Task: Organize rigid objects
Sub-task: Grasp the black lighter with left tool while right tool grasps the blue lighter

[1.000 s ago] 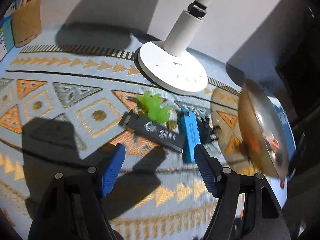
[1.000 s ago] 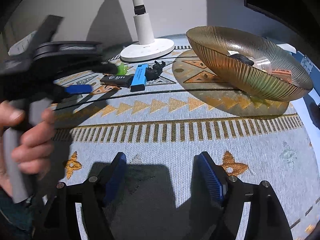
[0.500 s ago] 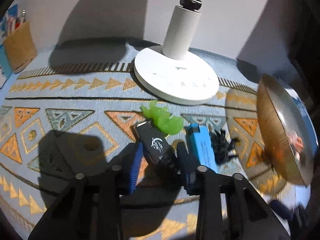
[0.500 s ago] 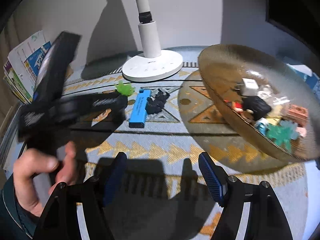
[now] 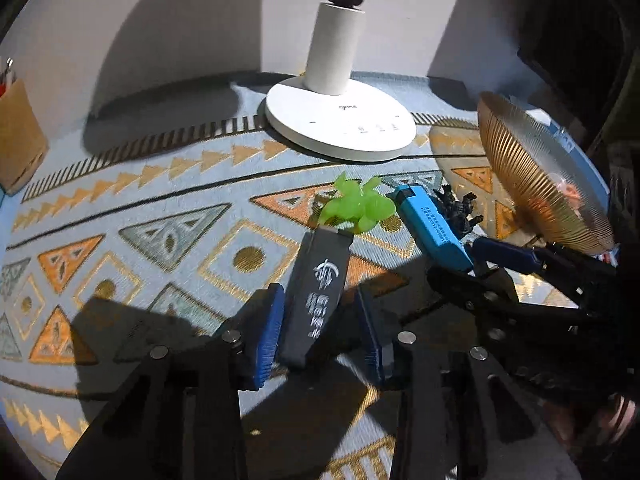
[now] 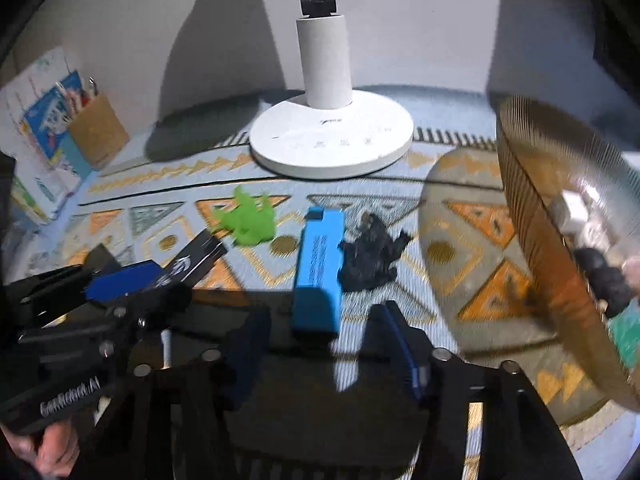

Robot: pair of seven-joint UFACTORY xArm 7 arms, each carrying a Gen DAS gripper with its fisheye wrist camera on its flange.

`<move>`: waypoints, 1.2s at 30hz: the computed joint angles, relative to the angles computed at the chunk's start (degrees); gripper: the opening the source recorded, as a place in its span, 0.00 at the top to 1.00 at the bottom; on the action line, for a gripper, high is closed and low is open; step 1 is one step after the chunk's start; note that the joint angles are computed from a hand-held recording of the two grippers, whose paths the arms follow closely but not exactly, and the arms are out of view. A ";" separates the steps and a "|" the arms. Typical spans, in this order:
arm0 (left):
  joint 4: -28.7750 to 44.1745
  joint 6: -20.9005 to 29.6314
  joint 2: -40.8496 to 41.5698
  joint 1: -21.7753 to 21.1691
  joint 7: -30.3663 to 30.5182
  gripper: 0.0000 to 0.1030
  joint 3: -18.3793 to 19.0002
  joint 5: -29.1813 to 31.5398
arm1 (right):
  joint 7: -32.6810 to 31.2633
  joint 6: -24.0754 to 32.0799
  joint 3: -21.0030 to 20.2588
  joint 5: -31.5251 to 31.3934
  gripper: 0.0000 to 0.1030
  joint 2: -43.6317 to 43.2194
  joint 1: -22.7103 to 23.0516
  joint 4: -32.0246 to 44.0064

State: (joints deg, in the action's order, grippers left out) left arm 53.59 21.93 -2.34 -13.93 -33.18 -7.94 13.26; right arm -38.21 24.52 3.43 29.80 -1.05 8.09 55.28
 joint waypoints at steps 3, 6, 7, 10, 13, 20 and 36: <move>1.83 0.76 1.64 -0.09 -4.62 0.69 -0.35 6.06 | 2.51 -3.87 0.56 -4.12 0.60 0.99 0.31 -0.28; 1.56 1.33 1.22 -0.49 -6.64 0.78 -0.13 8.86 | -1.17 -3.12 0.68 -1.58 0.77 0.68 0.39 -0.31; 0.54 0.97 0.31 -0.56 -6.29 0.78 -0.05 7.81 | -1.90 -2.55 0.62 -1.63 0.77 0.04 0.37 -0.74; -4.14 -0.25 -4.29 -0.34 -6.74 0.78 -0.47 6.13 | -7.71 2.81 -0.69 4.51 0.77 -2.66 0.23 -1.75; -10.08 -0.67 -10.67 0.47 -9.65 0.78 -2.44 6.28 | -12.79 8.59 -3.17 9.30 0.77 -8.80 0.08 -6.16; -22.30 -0.45 -25.19 2.19 -15.41 0.79 -8.17 3.25 | -13.89 15.21 -7.60 4.73 0.77 -25.57 -0.52 -20.64; -23.04 2.10 -25.81 4.42 -18.65 0.67 -12.92 6.23 | -5.15 6.05 -8.29 -3.25 0.63 -31.60 4.33 -28.08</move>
